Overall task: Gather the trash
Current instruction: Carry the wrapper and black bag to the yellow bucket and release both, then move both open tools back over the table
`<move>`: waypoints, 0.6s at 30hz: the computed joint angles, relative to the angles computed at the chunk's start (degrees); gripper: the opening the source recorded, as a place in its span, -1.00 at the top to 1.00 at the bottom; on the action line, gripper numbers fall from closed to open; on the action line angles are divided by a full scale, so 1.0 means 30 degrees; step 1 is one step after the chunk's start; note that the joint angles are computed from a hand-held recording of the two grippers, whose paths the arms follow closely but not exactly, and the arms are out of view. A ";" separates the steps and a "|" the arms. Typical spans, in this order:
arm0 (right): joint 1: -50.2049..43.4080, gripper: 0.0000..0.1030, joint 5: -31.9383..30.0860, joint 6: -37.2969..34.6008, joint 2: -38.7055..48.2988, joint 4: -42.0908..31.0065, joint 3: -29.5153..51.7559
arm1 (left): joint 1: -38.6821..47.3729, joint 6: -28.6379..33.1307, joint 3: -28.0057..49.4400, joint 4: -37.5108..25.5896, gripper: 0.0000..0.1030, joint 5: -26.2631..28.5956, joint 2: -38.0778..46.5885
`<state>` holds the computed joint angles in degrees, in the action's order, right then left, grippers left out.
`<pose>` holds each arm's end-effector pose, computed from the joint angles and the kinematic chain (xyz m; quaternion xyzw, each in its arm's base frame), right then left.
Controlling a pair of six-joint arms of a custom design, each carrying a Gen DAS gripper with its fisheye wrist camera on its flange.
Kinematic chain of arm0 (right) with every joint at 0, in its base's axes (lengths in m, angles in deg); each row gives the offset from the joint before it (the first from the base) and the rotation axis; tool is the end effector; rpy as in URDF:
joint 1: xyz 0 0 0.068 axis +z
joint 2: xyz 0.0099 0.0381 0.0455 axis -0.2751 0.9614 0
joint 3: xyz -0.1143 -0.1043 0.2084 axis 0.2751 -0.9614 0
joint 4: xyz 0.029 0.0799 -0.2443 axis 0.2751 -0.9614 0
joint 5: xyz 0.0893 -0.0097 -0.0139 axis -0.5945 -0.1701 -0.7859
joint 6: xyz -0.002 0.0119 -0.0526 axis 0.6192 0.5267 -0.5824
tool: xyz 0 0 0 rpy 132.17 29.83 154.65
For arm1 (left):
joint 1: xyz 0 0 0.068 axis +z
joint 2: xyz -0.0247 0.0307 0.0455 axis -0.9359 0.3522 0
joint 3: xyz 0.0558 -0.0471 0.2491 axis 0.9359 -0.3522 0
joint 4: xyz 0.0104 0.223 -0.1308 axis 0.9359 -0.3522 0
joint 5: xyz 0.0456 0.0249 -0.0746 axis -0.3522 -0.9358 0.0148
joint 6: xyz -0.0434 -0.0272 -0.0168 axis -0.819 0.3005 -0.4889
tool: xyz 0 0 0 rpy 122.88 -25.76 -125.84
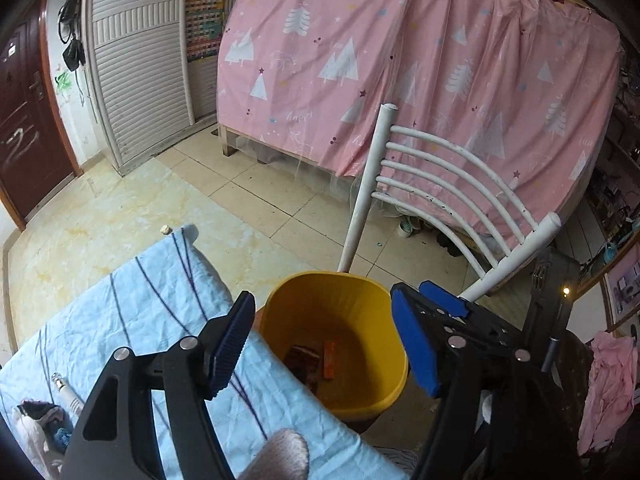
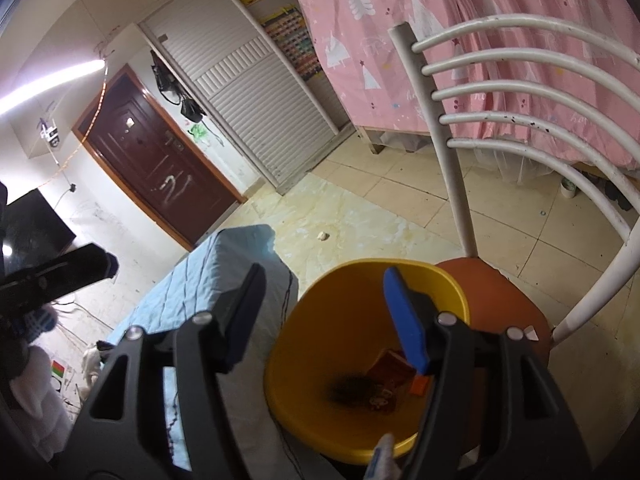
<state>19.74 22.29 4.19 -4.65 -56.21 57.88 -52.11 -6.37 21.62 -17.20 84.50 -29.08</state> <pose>0.1616 0.1141 0.1837 0.0565 0.8721 0.2877 0.3917 0.1674 0.0370 0.3111 0.1010 0.9354 -0.0922 0.3259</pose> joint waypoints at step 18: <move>0.4458 -0.32 0.2896 -0.0355 0.0658 -0.0970 0.1689 | 1.3226 1.0435 0.5216 -0.6975 -0.30 0.5588 0.2710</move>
<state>33.11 30.98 3.13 -2.68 -59.12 62.94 -12.43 24.94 37.27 -38.12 101.26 -20.94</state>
